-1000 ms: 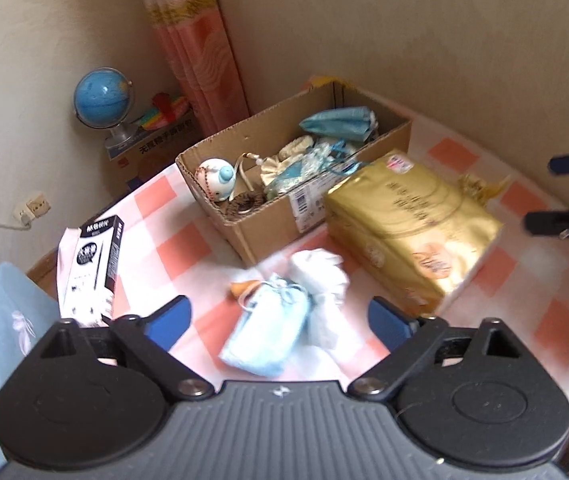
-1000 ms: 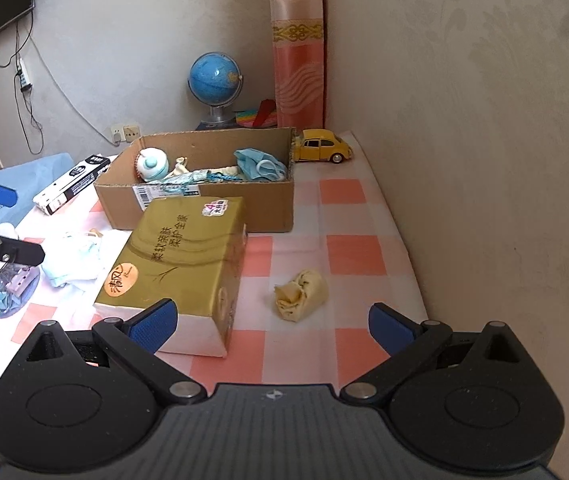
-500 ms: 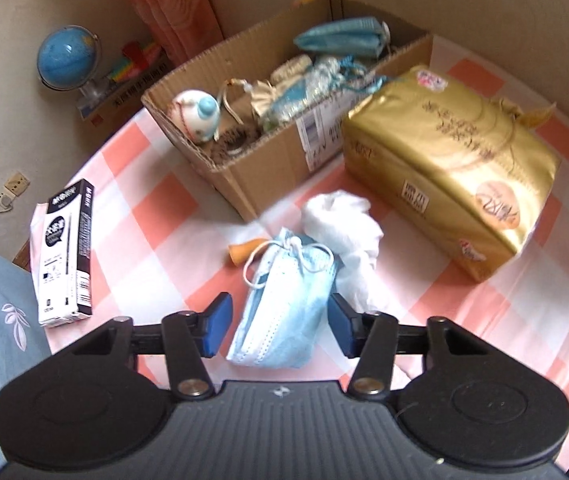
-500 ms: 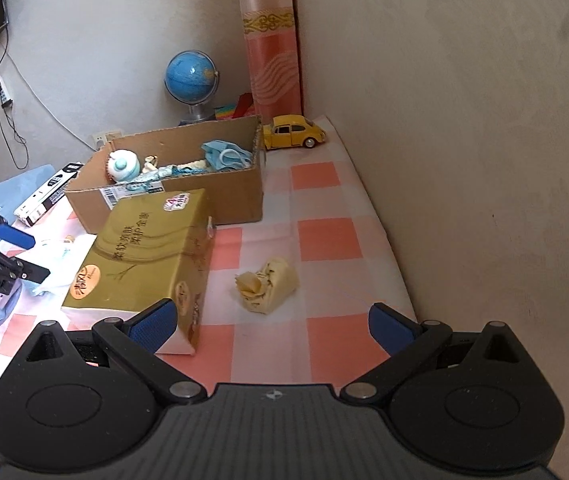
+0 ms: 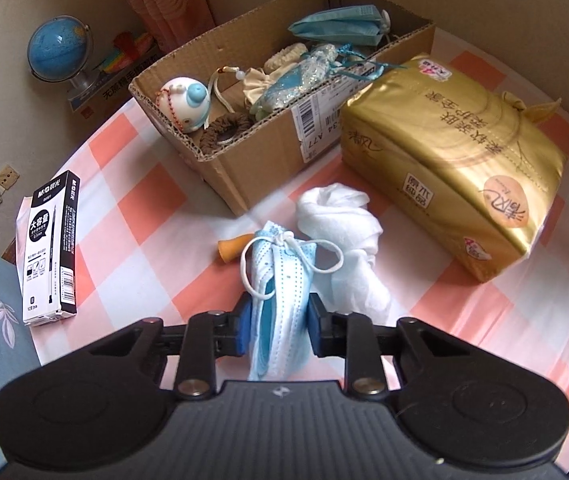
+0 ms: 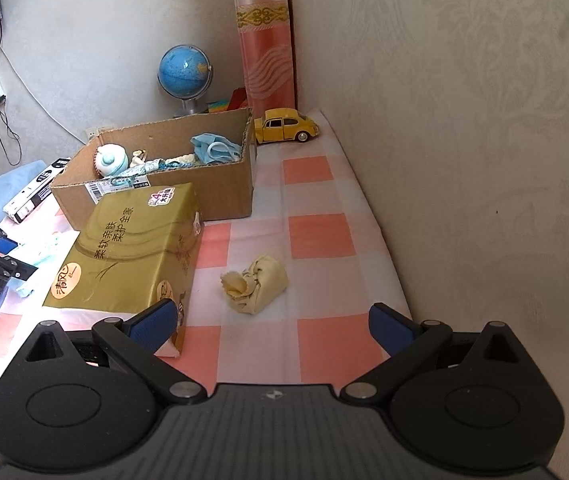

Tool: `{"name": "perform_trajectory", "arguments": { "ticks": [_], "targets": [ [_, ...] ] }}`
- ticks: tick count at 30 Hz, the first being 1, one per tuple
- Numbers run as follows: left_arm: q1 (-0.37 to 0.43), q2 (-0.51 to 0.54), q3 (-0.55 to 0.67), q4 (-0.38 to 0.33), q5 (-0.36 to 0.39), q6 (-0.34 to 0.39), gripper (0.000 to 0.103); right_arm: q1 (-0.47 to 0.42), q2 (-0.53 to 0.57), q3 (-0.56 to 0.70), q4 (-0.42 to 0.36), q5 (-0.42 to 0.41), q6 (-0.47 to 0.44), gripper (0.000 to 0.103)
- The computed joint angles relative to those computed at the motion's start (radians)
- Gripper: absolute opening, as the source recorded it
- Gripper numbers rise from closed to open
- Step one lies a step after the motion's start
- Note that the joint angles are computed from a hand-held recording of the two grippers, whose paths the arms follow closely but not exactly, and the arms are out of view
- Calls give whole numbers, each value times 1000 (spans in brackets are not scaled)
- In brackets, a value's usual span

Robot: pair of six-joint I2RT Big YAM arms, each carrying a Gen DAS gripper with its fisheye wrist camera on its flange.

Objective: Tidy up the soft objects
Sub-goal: 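Grasp the blue face mask with the left gripper while the right approaches the beige cloth bundle, then grasp the beige cloth bundle with the right gripper while the left lifts the mask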

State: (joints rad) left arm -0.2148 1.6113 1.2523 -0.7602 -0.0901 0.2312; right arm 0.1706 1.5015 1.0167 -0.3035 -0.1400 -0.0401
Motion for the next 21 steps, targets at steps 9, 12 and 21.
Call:
{"name": "perform_trajectory", "arguments": {
  "ticks": [9, 12, 21],
  "targets": [
    [0, -17, -11, 3, 10, -12, 26, 3, 57, 39, 20, 8, -4, 86],
    [1, -19, -11, 4, 15, -15, 26, 0, 82, 57, 15, -25, 2, 82],
    [4, -24, -9, 0, 33, -19, 26, 2, 160, 120, -9, -57, -8, 65]
  ]
}}
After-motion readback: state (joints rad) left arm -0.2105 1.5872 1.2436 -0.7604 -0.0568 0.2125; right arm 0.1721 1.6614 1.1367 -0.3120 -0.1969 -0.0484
